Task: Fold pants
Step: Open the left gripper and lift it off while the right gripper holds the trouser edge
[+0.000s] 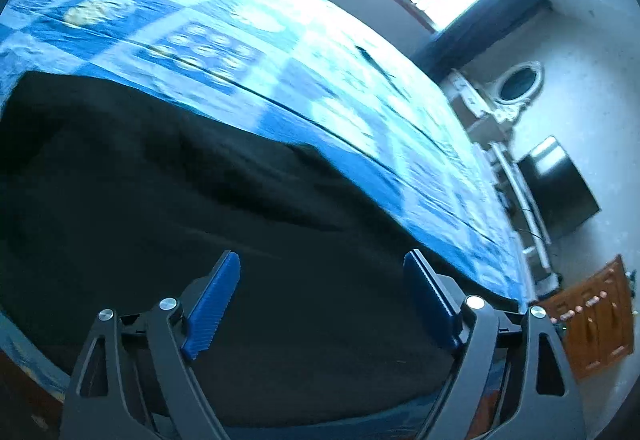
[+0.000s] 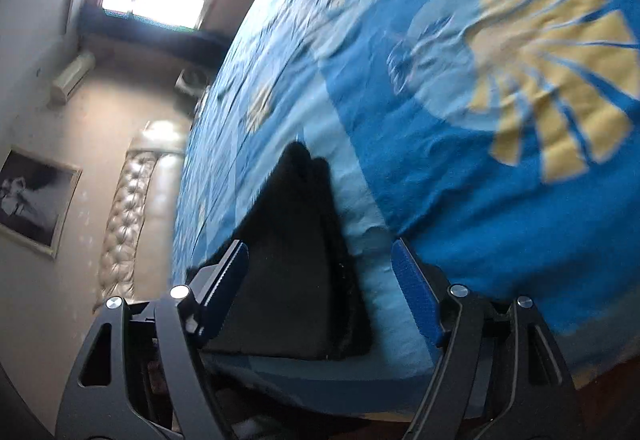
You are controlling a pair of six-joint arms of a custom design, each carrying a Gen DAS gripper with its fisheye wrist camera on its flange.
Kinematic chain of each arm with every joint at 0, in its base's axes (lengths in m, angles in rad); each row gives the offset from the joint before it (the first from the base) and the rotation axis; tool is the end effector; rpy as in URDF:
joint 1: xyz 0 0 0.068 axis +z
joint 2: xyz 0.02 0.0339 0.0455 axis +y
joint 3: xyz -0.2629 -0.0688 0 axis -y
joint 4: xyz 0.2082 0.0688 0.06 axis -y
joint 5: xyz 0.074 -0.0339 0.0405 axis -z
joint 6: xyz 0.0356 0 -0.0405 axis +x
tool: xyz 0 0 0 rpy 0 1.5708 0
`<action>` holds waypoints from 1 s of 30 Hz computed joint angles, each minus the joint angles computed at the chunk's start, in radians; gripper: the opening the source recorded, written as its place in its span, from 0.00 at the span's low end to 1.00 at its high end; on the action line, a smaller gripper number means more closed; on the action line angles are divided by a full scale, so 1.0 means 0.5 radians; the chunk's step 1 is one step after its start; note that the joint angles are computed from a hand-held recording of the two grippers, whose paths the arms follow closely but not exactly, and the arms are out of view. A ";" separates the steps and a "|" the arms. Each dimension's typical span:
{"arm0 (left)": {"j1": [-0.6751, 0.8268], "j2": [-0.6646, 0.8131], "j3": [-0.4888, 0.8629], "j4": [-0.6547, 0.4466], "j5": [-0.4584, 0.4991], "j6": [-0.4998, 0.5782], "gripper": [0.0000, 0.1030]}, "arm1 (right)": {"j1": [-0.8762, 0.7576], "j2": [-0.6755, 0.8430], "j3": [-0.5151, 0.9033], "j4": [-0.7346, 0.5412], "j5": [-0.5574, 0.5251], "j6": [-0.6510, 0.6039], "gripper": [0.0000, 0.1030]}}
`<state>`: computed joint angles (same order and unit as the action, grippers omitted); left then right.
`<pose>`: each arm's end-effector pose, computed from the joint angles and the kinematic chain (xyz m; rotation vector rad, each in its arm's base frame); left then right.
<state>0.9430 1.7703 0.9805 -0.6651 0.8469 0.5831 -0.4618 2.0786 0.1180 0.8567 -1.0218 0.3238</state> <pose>0.1817 0.2049 0.1686 -0.3663 2.3628 -0.6828 0.1620 -0.0467 0.0452 0.6049 2.2712 1.2646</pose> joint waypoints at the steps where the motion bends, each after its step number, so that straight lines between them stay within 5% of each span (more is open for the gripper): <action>1: 0.018 0.035 0.024 0.007 -0.007 0.001 0.80 | -0.012 0.028 0.045 -0.052 -0.065 -0.032 0.72; 4: 0.126 0.248 0.195 -0.091 -0.015 0.055 0.80 | 0.058 0.115 0.186 -0.217 -0.267 -0.092 0.72; 10: 0.231 0.637 0.559 -0.489 0.086 0.369 0.83 | 0.227 -0.052 0.325 -0.541 -0.114 -0.109 0.67; 12: 0.210 0.626 0.541 -0.483 0.072 0.470 0.85 | 0.317 -0.068 0.292 -0.513 -0.043 -0.075 0.53; 14: 0.191 0.567 0.439 -0.376 0.034 0.574 0.87 | 0.411 -0.028 0.268 -0.440 0.018 -0.016 0.27; 20: 0.221 0.575 0.343 -0.317 0.063 0.922 0.91 | 0.623 0.013 0.032 0.181 0.206 0.357 0.23; 24: 0.248 0.682 0.482 -0.497 0.117 1.009 0.91 | 0.799 -0.141 -0.057 0.335 0.446 0.589 0.22; 28: 0.200 0.559 0.329 -0.268 0.044 0.917 0.91 | 0.951 -0.348 -0.154 0.439 0.651 0.813 0.22; 30: 0.173 0.498 0.263 -0.173 -0.003 0.873 0.91 | 1.052 -0.597 -0.157 0.287 0.751 0.907 0.22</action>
